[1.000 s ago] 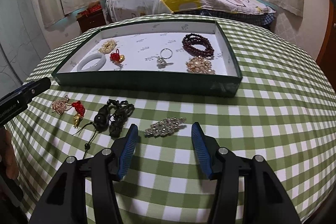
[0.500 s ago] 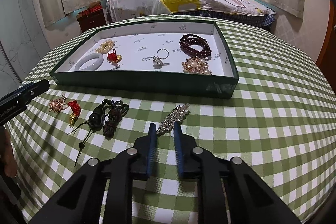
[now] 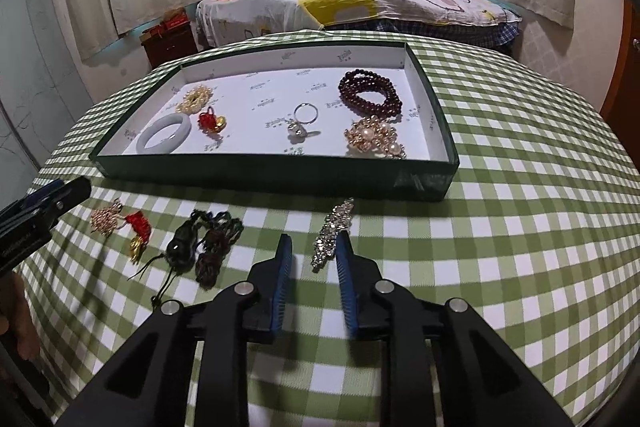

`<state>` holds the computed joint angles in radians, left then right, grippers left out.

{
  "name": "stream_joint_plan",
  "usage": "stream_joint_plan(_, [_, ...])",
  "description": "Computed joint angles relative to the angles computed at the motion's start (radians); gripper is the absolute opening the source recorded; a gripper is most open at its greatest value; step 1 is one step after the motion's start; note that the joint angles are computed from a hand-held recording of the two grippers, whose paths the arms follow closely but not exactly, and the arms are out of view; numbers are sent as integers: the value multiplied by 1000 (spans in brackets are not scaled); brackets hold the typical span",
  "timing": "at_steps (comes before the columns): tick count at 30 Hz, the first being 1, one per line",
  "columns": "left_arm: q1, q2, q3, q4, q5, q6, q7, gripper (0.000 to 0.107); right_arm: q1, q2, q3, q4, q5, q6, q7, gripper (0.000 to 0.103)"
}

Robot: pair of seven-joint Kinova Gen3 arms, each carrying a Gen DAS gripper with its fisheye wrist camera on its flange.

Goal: Organize jewelry
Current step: 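Close the right tool on the silver rhinestone brooch and lift it, then grasp the gold chain necklace with the left tool while the right holds the brooch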

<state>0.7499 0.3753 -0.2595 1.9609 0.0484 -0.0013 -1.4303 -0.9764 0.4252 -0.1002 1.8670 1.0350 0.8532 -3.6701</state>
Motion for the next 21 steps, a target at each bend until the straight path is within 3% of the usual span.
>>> stream_joint_plan(5, [-7,5,4,-4,-2,6,1,66,15,8,7,-9,-5,-2,19,40])
stream_joint_plan(10, [-8,14,6,-12,-9,13,6,66,25,14,12,-20,-12,-3,46,41])
stream_joint_plan(12, [-8,17,7,-14,-11,14,10,66,24,15,13,-23,-17,1,62,35])
stream_joint_plan(14, [-9,19,7,-15,-15,17,14,66,18,13,13,-18,-16,4,61,22])
stream_joint_plan(21, [-31,18,31,-11,-33,25,19,66,2,-11,2,24,8,-15,16,16])
